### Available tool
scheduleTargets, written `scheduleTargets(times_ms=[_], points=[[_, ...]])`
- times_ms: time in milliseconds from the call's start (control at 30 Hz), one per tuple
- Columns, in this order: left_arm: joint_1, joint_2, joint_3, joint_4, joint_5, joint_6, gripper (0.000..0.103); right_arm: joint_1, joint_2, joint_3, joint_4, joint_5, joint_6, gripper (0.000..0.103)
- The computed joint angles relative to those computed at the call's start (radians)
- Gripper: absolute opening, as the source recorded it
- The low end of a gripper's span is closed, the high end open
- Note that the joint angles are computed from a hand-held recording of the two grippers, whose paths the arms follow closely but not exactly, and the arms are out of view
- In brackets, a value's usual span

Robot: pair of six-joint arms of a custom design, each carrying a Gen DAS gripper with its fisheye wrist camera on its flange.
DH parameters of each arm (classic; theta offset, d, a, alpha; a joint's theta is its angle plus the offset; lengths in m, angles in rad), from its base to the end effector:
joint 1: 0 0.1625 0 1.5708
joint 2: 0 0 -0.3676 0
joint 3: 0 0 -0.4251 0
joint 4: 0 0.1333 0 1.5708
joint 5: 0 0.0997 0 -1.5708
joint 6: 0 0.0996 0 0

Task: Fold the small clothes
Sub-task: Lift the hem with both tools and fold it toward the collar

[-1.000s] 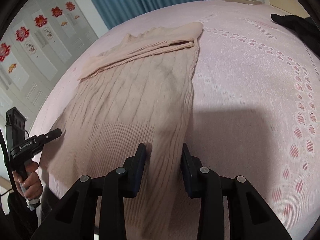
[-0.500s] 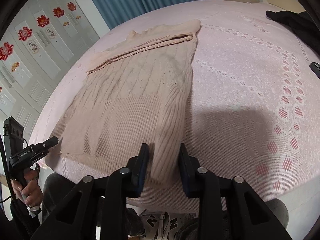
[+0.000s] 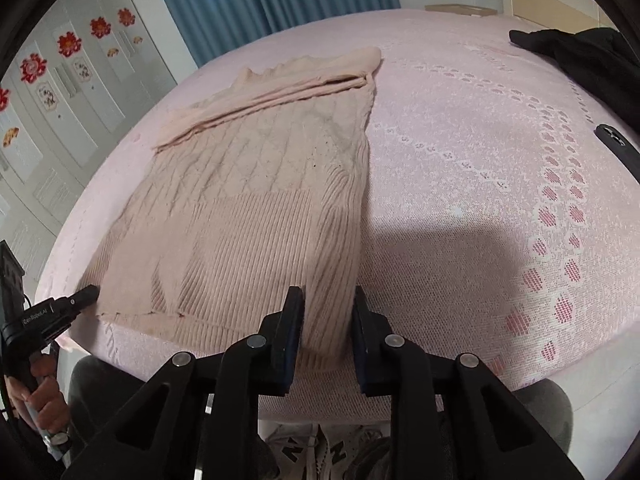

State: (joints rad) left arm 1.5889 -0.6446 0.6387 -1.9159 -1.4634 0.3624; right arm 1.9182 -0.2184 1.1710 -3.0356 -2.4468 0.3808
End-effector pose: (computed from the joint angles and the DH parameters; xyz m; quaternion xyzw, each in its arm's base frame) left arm 0.1593 -0.8439 0.3272 0.1592 0.9703 -0.1612 0.0849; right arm 0.2997 -0.6608 -0.1110 -0.1221 -0.8741 0.3605 0.3017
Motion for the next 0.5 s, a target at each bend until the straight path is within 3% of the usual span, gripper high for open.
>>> scheduleTargets(times_ms=[167,233,333,500], points=[[0.004,0.085,-0.180,0.170,-0.007,-0.073,0.008,-0.016,-0.049,0.042,0.032,0.071,0.058,0.008],[-0.002,0.065,-0.150,0.145,0.007,-0.072,0.007,-0.021,-0.070,0.065,0.030,0.100,0.087,0.006],[-0.002,0.061,-0.173,0.167,-0.045,-0.077,0.006,-0.019,-0.095,0.097,-0.023,0.139,0.097,0.005],[-0.019,0.151,-0.377,0.239,-0.132,-0.110,0.006,-0.005,-0.127,0.098,-0.095,0.185,0.051,0.005]])
